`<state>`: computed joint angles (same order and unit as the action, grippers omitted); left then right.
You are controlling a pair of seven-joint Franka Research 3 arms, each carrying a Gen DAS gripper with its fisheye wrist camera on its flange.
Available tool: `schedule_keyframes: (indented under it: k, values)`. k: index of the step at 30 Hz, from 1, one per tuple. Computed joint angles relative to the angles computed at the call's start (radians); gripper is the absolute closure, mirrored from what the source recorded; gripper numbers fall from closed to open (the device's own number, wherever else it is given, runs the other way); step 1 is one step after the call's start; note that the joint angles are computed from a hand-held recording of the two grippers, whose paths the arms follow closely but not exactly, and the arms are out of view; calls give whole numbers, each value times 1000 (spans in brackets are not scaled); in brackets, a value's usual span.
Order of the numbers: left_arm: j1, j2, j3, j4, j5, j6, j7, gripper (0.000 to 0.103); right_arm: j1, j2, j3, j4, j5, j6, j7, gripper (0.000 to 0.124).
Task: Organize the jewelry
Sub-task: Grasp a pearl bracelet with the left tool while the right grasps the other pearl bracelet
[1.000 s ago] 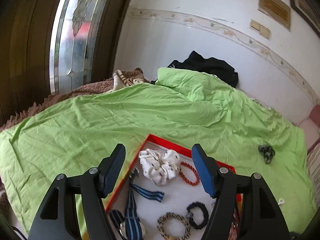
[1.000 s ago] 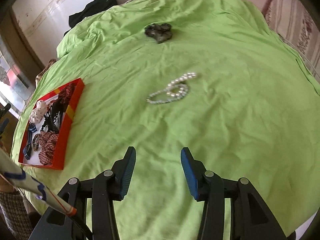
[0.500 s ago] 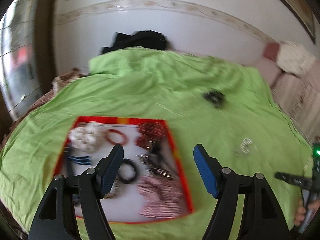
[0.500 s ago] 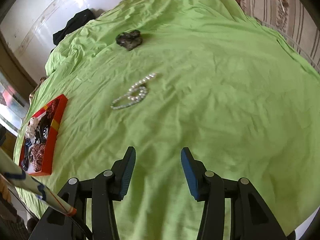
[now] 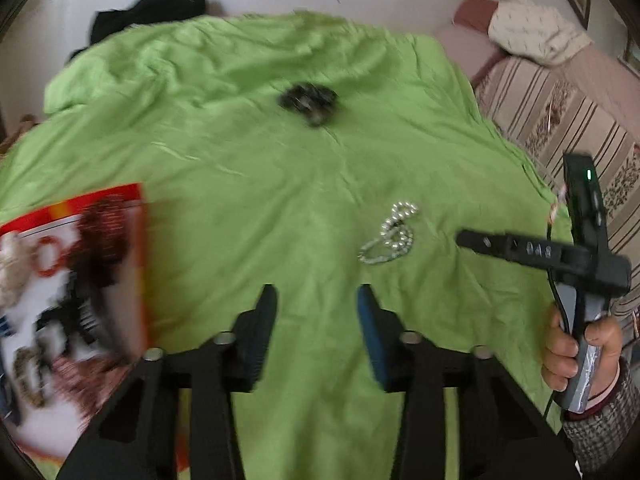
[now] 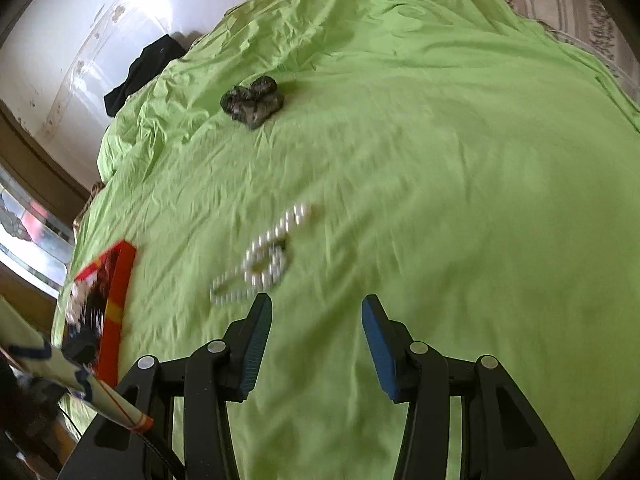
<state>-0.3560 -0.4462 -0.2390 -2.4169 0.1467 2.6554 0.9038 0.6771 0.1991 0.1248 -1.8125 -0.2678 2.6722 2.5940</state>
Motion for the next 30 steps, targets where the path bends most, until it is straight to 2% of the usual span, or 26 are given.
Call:
schedule_keyframes:
  k: [4, 10, 16, 19, 21, 24, 25, 27, 30]
  values:
    - [-34, 160, 39, 94, -80, 46, 83, 74, -34, 90, 14, 86, 113, 24, -105, 73]
    - [-40, 317, 33, 203, -192, 86, 245, 74, -46, 158, 6, 136, 244, 73, -208, 73]
    - [-15, 390, 0, 257, -238, 69, 359, 74, -80, 180, 35, 136, 407, 133, -324, 73]
    - [-8, 395, -9, 258, -279, 68, 404, 78, -84, 195, 40, 151, 464, 144, -360, 74]
    - [-8, 394, -15, 255, -301, 65, 430, 83, -75, 206, 33, 169, 476, 137, -370, 80]
    - [-10, 391, -19, 249, -335, 61, 454, 96, -54, 227, 13, 206, 459, 109, -373, 92]
    - [-10, 390, -20, 248, -339, 61, 448, 97, -44, 237, 6, 223, 447, 92, -373, 103]
    - [-5, 381, -24, 241, -314, 63, 405, 97, -34, 241, -4, 231, 432, 81, -371, 112]
    - [-4, 349, -28, 218, -271, 66, 342, 98, -22, 215, -18, 202, 417, 100, -350, 113]
